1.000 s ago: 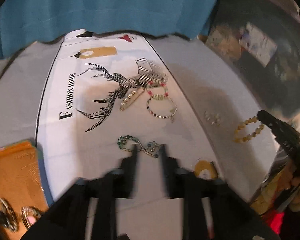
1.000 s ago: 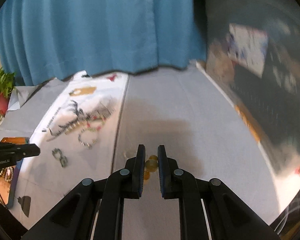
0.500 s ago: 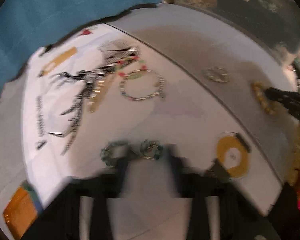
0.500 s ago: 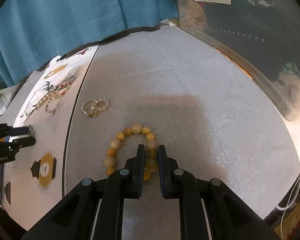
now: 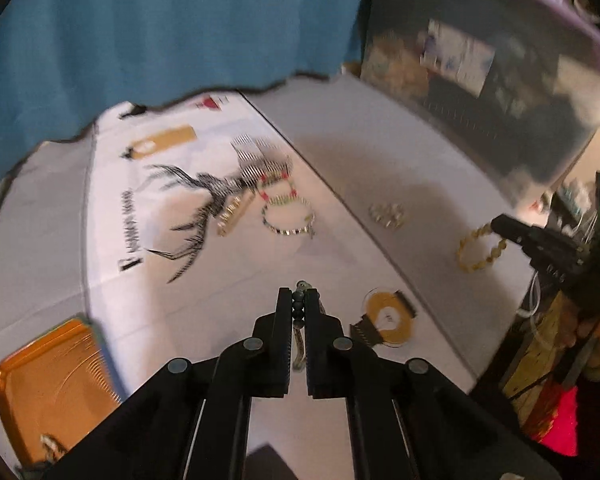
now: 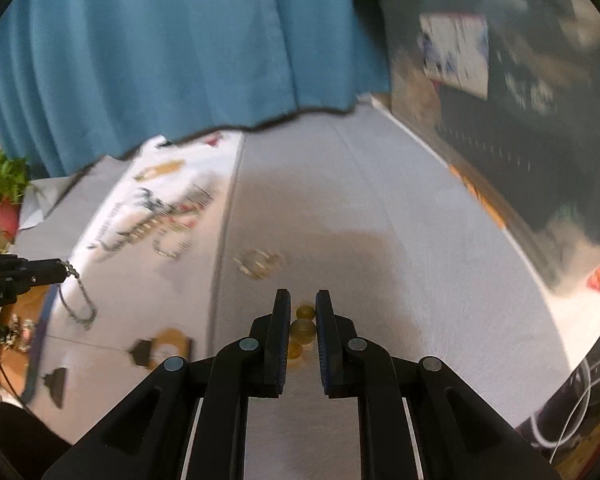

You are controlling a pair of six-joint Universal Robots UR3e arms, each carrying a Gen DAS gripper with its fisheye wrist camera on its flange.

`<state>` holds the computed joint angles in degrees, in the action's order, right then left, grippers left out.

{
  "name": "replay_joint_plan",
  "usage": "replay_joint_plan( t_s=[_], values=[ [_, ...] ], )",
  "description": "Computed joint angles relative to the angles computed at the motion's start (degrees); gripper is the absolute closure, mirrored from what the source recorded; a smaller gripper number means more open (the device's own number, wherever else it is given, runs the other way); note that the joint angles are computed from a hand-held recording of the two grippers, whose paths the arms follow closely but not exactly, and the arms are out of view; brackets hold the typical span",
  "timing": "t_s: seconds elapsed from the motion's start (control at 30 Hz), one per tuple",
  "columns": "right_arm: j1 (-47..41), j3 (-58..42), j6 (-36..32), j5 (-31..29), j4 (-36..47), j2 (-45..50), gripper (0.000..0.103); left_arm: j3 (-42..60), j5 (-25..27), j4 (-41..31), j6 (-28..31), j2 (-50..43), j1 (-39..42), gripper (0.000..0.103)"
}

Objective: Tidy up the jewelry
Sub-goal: 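Carry the green and amber bracelets with both tools over the copper tray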

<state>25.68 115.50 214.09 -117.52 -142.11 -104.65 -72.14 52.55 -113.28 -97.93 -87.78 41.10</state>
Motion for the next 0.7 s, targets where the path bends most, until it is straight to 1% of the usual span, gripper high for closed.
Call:
replay_joint_plan(
  t_s=[0.1,0.13,0.2,0.27,0.3,0.37,0.4,0.47,0.53,0.6,0.7],
  values=[
    [5.1,-6.0,1.4,-3.5,4.1,1.5,0.090,8.2,-2.5,-12.6,5.3,-0.2,6.5,0.099],
    [7.3,-8.5,2.1,-5.0,5.9,2.2,0.090,9.7,-2.9,-14.8,6.5,-0.1,8.0,0.099],
    [11.0,-12.2,3.3,-7.4,8.4,3.7,0.090,14.4,-3.9,-22.7,11.4,0.1,13.2,0.099],
    [15.7,-17.4,5.0,-10.3,12.0,6.3,0.090,20.0,-3.9,-31.0,16.5,-0.9,18.5,0.099],
    [18.3,-20.1,5.9,-11.7,13.7,7.8,0.090,23.6,-3.5,-35.9,19.5,-1.7,22.2,0.099],
    [22.6,-24.6,7.9,-13.6,17.0,10.4,0.090,28.7,-2.7,-42.4,23.7,-3.5,27.4,0.099],
    [25.1,-27.3,9.1,-14.6,18.7,12.3,0.090,33.0,-1.9,-47.4,26.7,-5.4,31.3,0.099],
    [29.1,-31.6,11.1,-15.6,21.3,15.6,0.090,38.6,-0.3,-53.5,31.2,-8.3,36.9,0.099],
    [32.8,-35.8,13.1,-16.3,23.9,19.1,0.090,42.3,1.3,-58.1,36.6,-10.1,42.9,0.099],
    [36.1,-40.6,14.9,-16.2,26.6,22.9,0.090,45.6,2.9,-62.0,42.3,-12.1,49.2,0.099],
    [40.5,-48.5,17.3,-15.5,30.1,29.3,0.090,50.1,5.1,-66.0,48.2,-15.8,56.7,0.099]
  ],
)
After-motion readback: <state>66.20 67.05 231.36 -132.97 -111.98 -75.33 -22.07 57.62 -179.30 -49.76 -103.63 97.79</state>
